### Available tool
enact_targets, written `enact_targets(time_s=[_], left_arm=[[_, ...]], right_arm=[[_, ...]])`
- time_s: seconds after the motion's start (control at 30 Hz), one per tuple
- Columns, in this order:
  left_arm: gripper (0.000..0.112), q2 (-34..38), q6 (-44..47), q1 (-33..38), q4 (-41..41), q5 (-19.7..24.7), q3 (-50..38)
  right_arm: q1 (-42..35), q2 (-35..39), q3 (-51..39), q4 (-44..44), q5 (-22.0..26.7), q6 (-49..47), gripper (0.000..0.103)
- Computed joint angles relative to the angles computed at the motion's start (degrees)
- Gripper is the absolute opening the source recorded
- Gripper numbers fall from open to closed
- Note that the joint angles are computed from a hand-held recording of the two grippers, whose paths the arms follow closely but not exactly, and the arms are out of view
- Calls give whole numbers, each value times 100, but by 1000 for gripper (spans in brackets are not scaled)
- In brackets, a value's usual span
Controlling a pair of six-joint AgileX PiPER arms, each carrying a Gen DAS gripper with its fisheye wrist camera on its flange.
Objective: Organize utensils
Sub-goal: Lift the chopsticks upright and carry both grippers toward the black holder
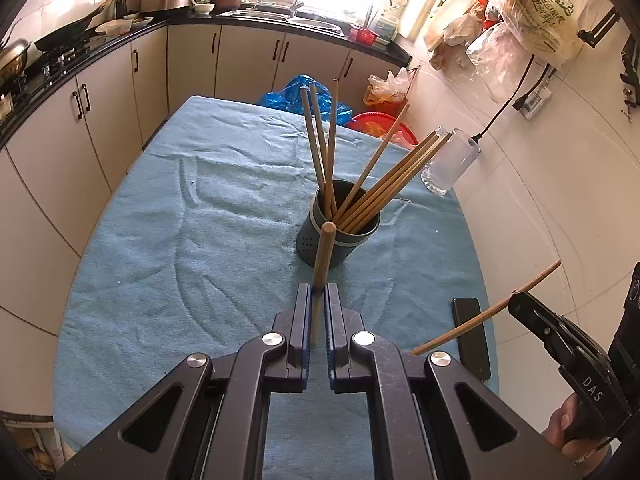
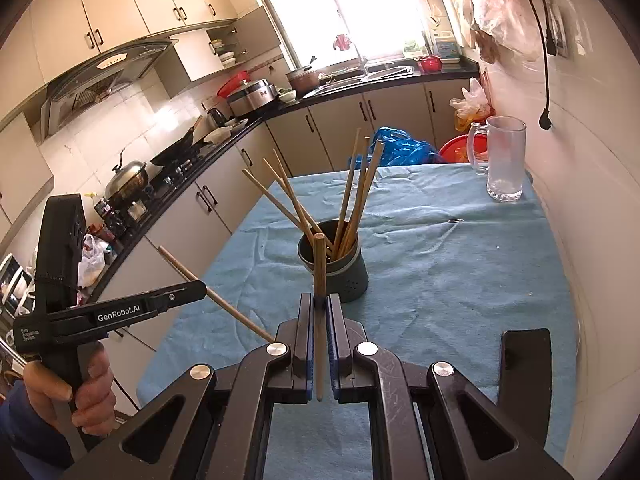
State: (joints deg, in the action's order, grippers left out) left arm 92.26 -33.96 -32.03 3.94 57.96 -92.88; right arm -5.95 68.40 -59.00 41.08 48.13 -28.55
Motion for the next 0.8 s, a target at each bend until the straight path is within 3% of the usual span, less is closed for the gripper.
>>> enact_targets(time_s=[0.8], left_arm=[[6, -122, -122, -140, 485, 27, -9]], right_arm=[[24, -71, -259, -135, 49, 260, 6]])
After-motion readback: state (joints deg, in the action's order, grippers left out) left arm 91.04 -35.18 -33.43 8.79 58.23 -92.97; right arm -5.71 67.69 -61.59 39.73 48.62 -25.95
